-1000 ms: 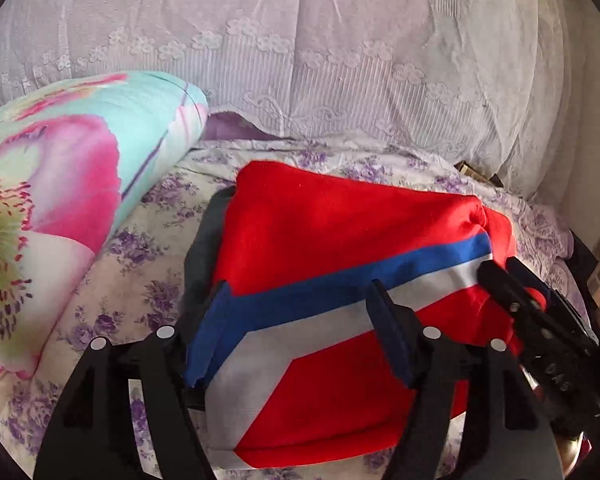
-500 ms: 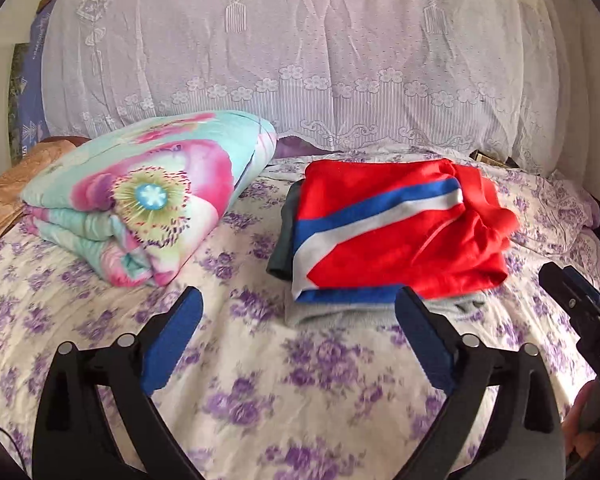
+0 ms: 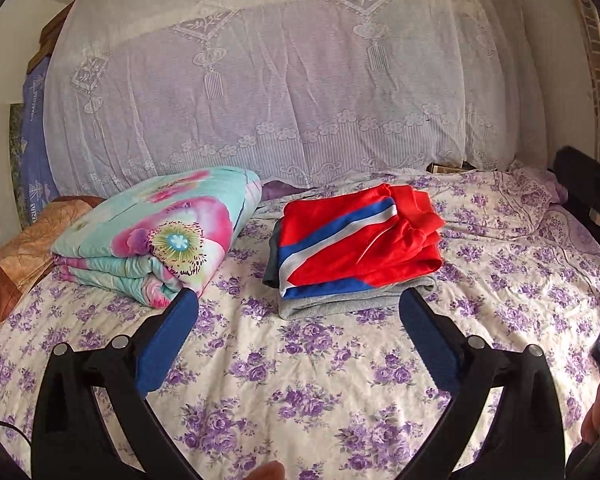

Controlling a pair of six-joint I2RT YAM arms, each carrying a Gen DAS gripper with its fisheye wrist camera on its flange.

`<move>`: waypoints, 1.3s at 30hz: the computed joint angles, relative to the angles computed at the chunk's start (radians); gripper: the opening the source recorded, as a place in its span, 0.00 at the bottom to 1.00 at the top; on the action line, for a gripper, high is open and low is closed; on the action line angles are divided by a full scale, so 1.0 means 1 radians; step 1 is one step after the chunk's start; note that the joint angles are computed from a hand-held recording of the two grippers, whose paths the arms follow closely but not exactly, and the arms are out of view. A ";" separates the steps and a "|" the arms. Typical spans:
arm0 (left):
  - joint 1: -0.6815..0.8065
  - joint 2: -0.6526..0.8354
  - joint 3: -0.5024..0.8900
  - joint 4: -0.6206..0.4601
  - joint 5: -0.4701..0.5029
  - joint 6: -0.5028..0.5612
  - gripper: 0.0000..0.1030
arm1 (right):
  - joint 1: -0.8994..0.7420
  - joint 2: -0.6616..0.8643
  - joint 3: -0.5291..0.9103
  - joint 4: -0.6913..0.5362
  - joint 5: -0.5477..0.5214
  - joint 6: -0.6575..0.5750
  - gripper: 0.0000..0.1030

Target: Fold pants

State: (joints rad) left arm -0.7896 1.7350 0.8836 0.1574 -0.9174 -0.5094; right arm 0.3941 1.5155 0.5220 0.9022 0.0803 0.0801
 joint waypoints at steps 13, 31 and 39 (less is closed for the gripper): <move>0.016 -0.016 -0.039 -0.040 0.008 -0.087 0.95 | -0.044 0.161 0.065 0.005 -0.131 0.005 0.96; -0.016 -0.023 -0.037 -0.039 -0.004 -0.089 0.95 | -0.035 0.167 0.074 -0.017 -0.136 0.013 0.96; -0.020 -0.026 -0.034 -0.045 -0.003 -0.085 0.95 | -0.031 0.166 0.068 -0.013 -0.131 0.013 0.96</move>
